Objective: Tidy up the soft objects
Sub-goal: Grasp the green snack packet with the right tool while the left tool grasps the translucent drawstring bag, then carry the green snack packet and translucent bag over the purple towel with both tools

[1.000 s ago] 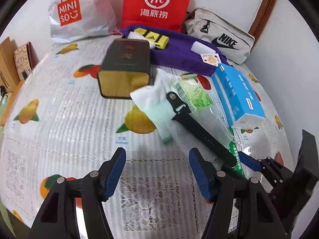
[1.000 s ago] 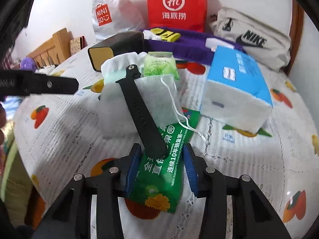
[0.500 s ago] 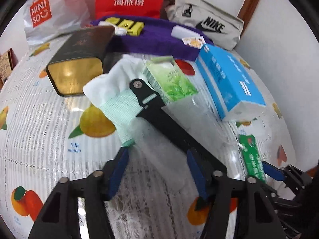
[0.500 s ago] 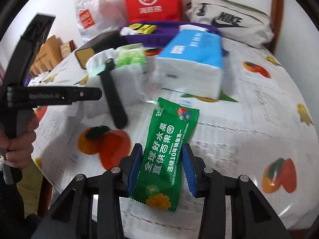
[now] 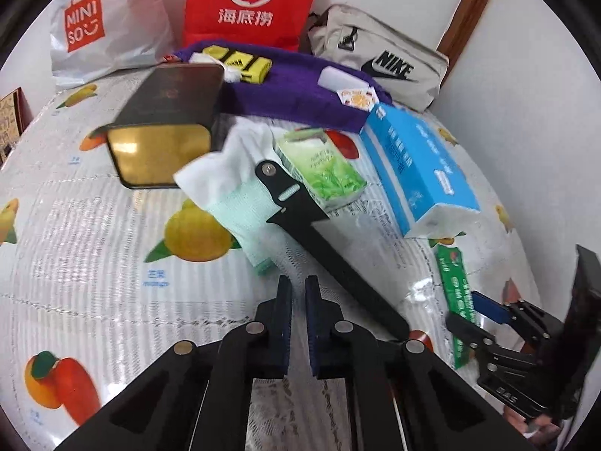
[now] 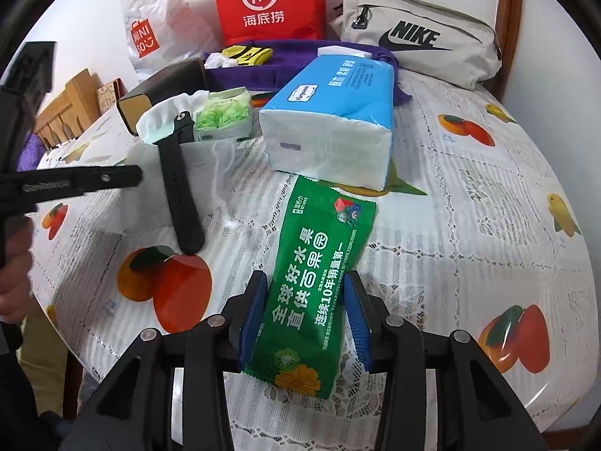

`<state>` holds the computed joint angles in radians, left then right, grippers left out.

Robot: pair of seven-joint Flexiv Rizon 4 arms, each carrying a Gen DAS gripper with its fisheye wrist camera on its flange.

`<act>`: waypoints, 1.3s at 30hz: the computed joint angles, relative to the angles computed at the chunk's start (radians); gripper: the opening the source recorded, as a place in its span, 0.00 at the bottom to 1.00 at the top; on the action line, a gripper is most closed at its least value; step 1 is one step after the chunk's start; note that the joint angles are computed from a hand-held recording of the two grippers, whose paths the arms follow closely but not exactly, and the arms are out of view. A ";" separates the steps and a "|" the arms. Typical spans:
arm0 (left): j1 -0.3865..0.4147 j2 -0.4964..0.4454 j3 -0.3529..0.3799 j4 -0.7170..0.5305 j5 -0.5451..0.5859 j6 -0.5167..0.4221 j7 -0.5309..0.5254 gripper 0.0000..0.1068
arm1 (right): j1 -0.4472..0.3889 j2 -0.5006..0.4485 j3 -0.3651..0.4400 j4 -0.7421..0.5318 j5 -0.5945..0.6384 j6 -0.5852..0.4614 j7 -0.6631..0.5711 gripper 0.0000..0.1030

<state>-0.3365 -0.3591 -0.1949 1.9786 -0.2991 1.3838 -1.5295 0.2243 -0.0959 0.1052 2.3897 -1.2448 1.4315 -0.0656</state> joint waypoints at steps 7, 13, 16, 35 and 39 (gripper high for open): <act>0.020 0.069 0.011 0.063 -0.011 0.029 -0.003 0.07 | -0.012 -0.027 -0.020 -0.039 -0.138 -0.005 0.103 0.40; 0.095 0.123 -0.098 0.121 -0.165 0.139 0.127 0.07 | -0.023 -0.032 -0.016 -0.042 -0.095 0.042 0.078 0.37; 0.122 0.153 -0.149 0.131 -0.225 0.184 0.209 0.07 | -0.012 -0.027 -0.010 -0.045 -0.080 0.026 0.057 0.37; 0.123 0.185 -0.115 0.182 -0.379 0.210 0.269 0.07 | 0.002 0.038 0.021 -0.035 0.016 -0.024 -0.018 0.37; 0.141 0.188 -0.144 0.185 -0.466 0.208 0.322 0.07 | 0.004 0.059 0.034 -0.025 0.048 -0.022 -0.045 0.37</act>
